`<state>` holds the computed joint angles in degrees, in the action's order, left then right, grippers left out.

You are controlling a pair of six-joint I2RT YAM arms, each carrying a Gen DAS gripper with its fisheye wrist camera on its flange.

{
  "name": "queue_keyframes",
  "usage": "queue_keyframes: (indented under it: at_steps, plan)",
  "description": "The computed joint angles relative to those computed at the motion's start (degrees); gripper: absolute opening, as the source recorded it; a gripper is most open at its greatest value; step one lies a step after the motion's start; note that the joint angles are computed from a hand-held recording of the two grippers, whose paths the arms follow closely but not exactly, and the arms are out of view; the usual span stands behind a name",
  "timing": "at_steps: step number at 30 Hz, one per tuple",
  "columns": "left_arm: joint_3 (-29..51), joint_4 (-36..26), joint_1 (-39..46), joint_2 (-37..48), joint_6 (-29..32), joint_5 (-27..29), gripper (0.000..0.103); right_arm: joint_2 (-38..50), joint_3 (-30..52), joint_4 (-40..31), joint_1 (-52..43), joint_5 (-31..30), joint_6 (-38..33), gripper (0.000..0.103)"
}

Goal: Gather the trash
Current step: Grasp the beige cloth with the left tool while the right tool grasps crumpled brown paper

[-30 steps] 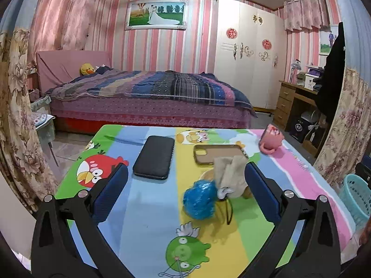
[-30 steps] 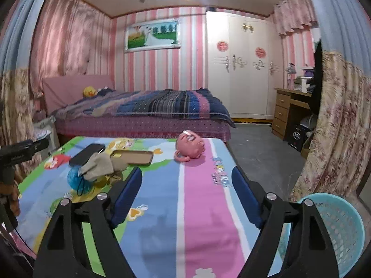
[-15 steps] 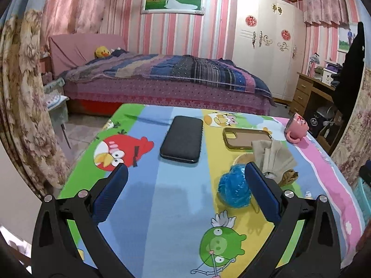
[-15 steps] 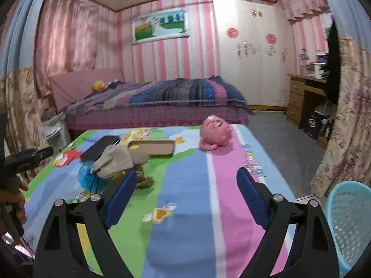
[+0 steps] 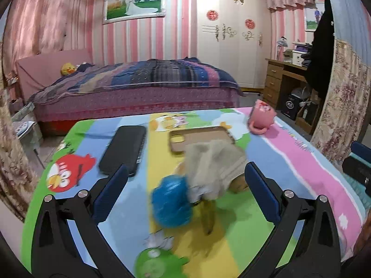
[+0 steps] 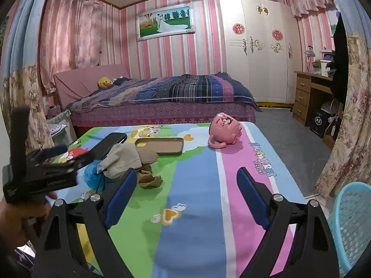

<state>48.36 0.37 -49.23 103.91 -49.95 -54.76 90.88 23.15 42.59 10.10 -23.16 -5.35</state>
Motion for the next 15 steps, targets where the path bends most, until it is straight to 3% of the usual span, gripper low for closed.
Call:
queue_keyframes:
  at_steps: [4, 7, 8, 9, 10, 11, 12, 15]
  plan:
    - [6.5, 0.3, 1.0, 5.4, 4.9, 1.1, 0.097, 0.9, 0.8, -0.9, -1.2, -1.3, 1.2, 0.086]
    - [10.1, -0.4, 3.1, 8.7, 7.5, 4.0, 0.089, 1.5, 1.7, -2.1, -2.4, -2.8, 1.2, 0.086]
    - [11.2, -1.6, 4.0, 9.6, 7.4, 5.4, 0.078, 1.8, 2.1, -2.6, -2.6, -3.1, 1.1, 0.086]
    - [11.7, -2.1, 5.5, 10.6, 7.3, 8.8, 0.057, 2.2, 2.5, -3.2, -2.7, -3.4, 0.9, 0.086]
    - [11.1, -1.3, 6.4, 10.6, 7.5, 10.9, 0.046, 2.4, 2.8, -3.7, -2.8, -3.5, 0.8, 0.086]
    - [10.6, -1.1, 7.1, 10.5, 7.1, 12.6, 0.023, 2.8, 3.2, -4.1, -2.6, -3.3, 0.7, 0.086]
    - [9.6, -0.2, 7.5, 9.9, 6.6, 13.5, 0.014, 3.2, 3.4, -4.1, -2.3, -3.0, 0.7, 0.086]
    - [4.2, 4.9, 5.7, 4.6, 6.3, 11.5, 0.014, 4.0, 3.8, -4.0, -1.1, -2.1, 0.4, 0.086]
